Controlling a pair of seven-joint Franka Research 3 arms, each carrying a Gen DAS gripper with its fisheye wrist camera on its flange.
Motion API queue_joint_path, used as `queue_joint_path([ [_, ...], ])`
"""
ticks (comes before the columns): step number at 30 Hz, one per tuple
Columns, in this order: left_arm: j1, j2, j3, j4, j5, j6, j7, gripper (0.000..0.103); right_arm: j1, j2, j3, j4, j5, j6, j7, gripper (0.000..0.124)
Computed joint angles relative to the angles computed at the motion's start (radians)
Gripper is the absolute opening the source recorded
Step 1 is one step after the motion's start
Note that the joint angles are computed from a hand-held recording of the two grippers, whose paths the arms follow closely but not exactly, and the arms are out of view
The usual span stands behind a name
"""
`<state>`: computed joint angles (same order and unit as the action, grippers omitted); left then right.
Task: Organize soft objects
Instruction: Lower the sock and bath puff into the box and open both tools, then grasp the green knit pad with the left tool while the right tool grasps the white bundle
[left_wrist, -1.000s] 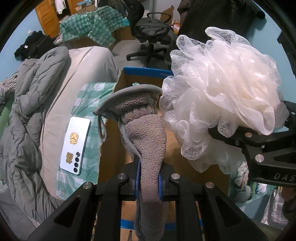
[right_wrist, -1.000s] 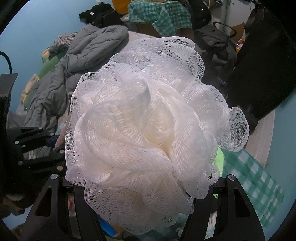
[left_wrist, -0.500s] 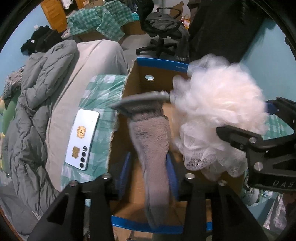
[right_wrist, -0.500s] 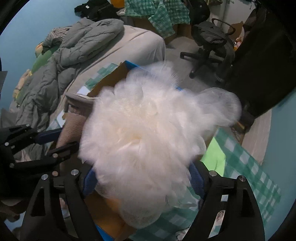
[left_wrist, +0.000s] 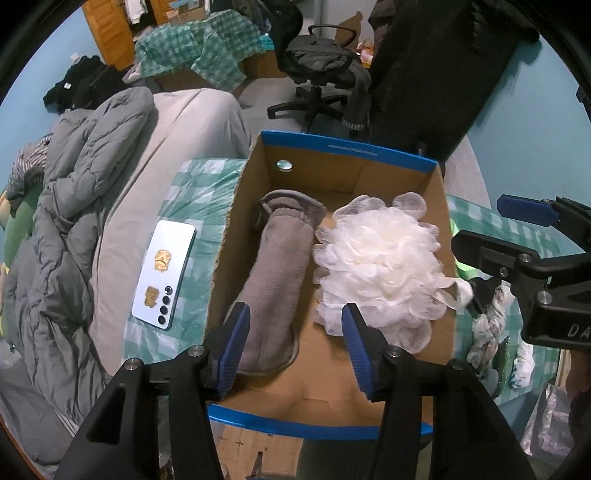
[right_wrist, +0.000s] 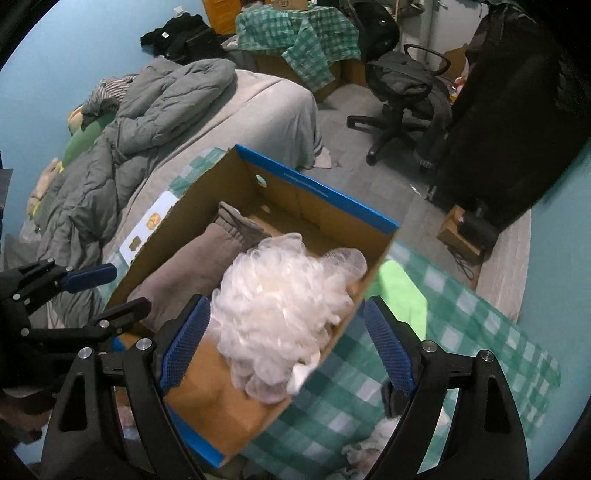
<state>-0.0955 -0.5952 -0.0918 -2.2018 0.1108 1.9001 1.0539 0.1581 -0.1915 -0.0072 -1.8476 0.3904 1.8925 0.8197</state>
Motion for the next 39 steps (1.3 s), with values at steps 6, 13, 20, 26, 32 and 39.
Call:
queue_joint_path([
  [6, -0.023, 0.011, -0.013, 0.022, -0.015, -0.008, 0.013, 0.055, -0.021, -0.032, -0.019, -0.021, -0.009, -0.011, -0.002, 0.086],
  [13, -0.051, 0.038, -0.026, 0.051, -0.031, -0.013, 0.036, 0.056, -0.057, -0.041, -0.043, -0.021, -0.018, -0.029, 0.004, 0.086],
  [20, -0.083, 0.085, -0.048, 0.095, -0.043, -0.013, 0.065, 0.056, -0.098, -0.057, -0.062, -0.035, -0.04, -0.035, 0.012, 0.086],
  [26, -0.108, 0.125, -0.063, 0.132, -0.063, -0.008, 0.089, 0.056, -0.136, -0.06, -0.085, -0.036, -0.046, -0.047, 0.03, 0.086],
  [32, -0.13, 0.159, -0.077, 0.16, -0.087, -0.006, 0.089, 0.056, -0.179, -0.064, -0.108, -0.042, -0.066, -0.059, 0.033, 0.086],
  [39, -0.162, 0.193, -0.098, 0.181, -0.11, -0.001, 0.091, 0.062, -0.228, -0.059, -0.133, -0.047, -0.089, -0.07, 0.039, 0.086],
])
